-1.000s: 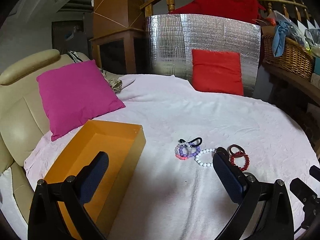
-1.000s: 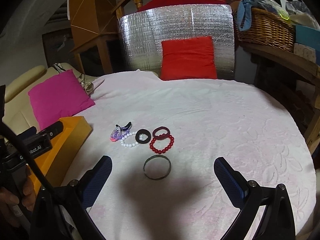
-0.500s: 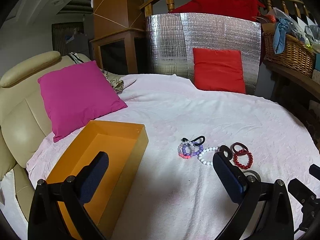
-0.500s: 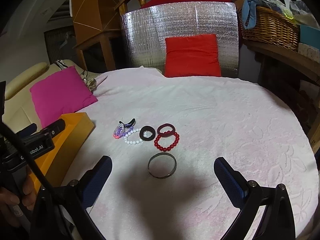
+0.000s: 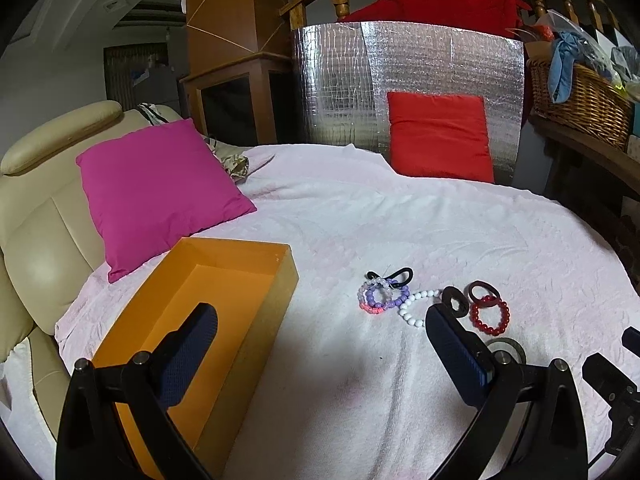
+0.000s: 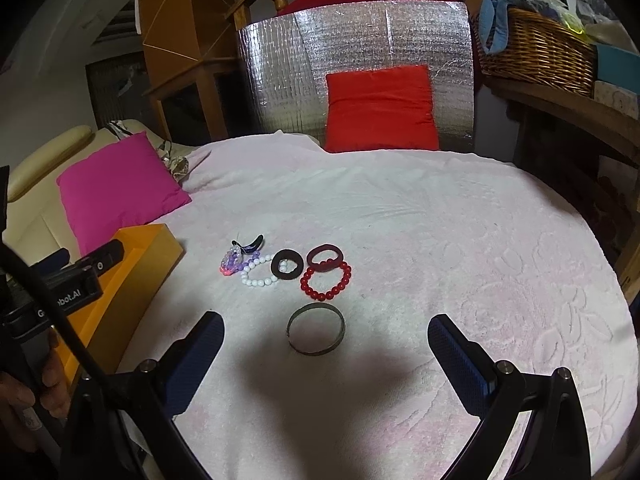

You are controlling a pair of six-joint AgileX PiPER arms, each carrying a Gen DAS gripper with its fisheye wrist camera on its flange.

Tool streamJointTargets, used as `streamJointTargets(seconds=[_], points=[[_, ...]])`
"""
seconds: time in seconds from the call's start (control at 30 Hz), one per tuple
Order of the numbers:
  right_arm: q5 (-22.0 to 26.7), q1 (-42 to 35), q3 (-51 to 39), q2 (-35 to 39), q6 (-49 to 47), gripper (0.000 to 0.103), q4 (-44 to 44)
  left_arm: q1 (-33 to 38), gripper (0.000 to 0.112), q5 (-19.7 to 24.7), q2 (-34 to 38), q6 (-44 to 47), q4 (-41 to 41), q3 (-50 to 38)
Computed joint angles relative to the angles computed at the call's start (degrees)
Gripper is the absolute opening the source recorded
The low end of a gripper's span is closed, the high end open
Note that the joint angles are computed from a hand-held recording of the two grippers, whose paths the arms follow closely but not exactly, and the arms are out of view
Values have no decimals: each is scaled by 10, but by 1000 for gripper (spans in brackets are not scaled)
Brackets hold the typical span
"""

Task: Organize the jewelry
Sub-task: 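Move both tools over the jewelry on the white bedspread, then grasp the metal bangle with the right tool while the left tool grasps the white pearl bracelet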

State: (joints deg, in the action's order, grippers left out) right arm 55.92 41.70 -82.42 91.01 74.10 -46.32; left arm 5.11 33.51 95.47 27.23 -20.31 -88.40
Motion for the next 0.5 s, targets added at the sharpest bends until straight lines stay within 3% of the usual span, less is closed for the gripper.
streamJointTargets(seconds=[0.13, 0.3, 0.43, 0.5], points=[[-5, -3, 2, 1, -7, 103, 6, -3, 103, 13, 8, -10, 14, -10], [-39, -30, 19, 5, -30, 100, 44, -1, 103, 125, 71, -39, 44, -89], [-91, -82, 27, 29, -93, 82, 139, 2, 103, 195, 110, -47, 43, -130], [-105, -102, 23, 47, -115, 73, 177, -3, 103, 193, 112, -52, 55, -124]])
